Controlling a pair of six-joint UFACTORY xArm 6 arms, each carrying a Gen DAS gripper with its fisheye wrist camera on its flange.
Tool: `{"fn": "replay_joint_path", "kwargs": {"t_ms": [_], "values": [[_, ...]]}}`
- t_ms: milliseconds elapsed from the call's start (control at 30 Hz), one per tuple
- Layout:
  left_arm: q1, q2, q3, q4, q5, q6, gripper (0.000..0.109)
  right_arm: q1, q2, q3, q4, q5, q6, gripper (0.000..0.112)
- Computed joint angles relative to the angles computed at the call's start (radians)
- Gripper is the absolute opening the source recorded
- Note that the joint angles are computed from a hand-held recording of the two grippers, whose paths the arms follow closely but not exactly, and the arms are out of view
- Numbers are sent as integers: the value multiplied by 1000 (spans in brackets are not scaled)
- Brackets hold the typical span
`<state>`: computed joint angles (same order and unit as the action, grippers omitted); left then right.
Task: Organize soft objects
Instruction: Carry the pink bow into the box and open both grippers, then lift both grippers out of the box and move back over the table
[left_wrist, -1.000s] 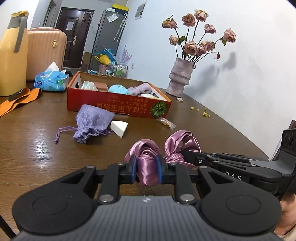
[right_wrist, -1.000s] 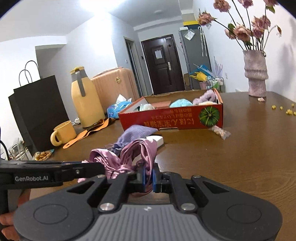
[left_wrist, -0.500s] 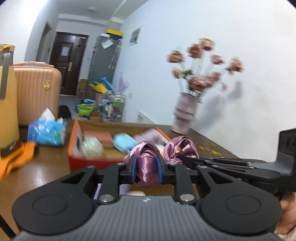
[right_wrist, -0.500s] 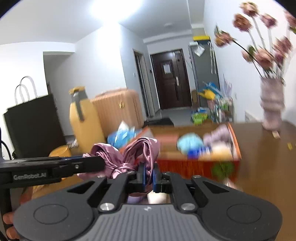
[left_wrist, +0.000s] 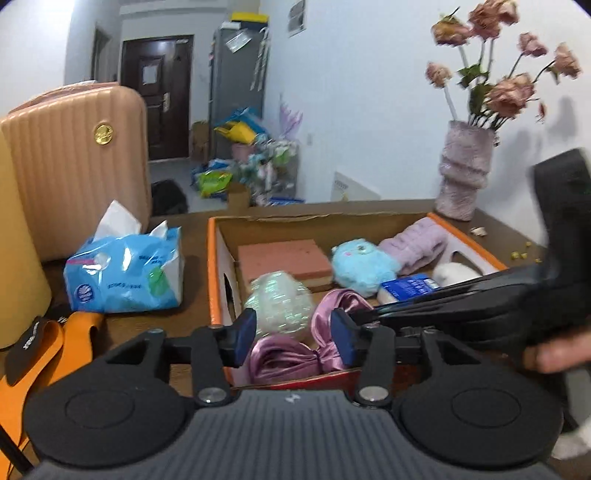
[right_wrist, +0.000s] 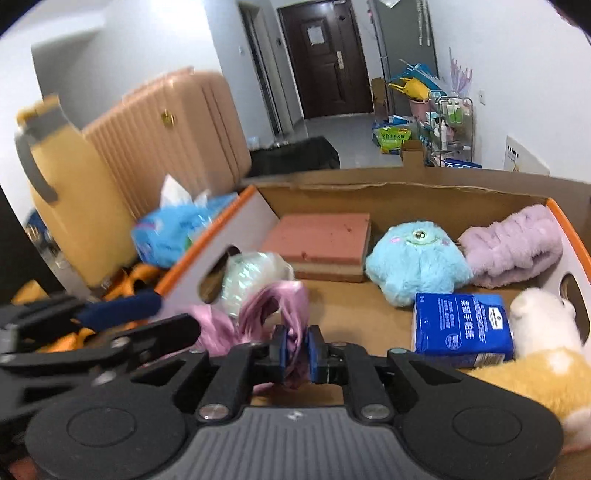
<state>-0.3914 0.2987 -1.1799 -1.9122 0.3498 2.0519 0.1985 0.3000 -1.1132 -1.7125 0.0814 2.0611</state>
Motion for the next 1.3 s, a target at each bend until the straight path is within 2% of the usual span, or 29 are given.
{"fn": "replay_joint_path", "kwargs": {"t_ms": [67,133,267,333,400,467,533,633,833,967,1167,1200,1300], "values": [[3,-2,-1,-25,-10,28,52,9,1,10,90,24,-104,15],[6,-11,-2,-44,-22,38,52,10,0,13,116,34,-138,16],[11,-57,12,-90,-46,59,54,15,-69,56,67,54,-103,41],[14,-105,38,-139,-57,99,57,18,-138,101,21,75,-62,45],[19,-158,69,-212,-65,164,60,23,-230,159,-24,101,-24,48],[25,-228,113,-283,-71,228,73,39,-357,248,-43,159,-17,52],[36,-311,172,-361,-66,306,79,64,-495,344,-51,235,-24,57],[57,-429,268,-462,-38,413,85,125,-732,515,-116,373,18,74],[65,-633,455,-654,16,599,97,315,-1132,798,2,643,-103,79],[51,-733,524,-664,11,595,98,474,-1242,863,68,824,-181,83],[45,-830,598,-708,-27,645,101,657,-1308,909,122,1003,-191,86],[49,-849,621,-688,-25,618,101,695,-1310,919,133,1037,-177,87],[67,-907,703,-500,-3,384,102,834,-1327,963,177,1146,-140,87]]}}
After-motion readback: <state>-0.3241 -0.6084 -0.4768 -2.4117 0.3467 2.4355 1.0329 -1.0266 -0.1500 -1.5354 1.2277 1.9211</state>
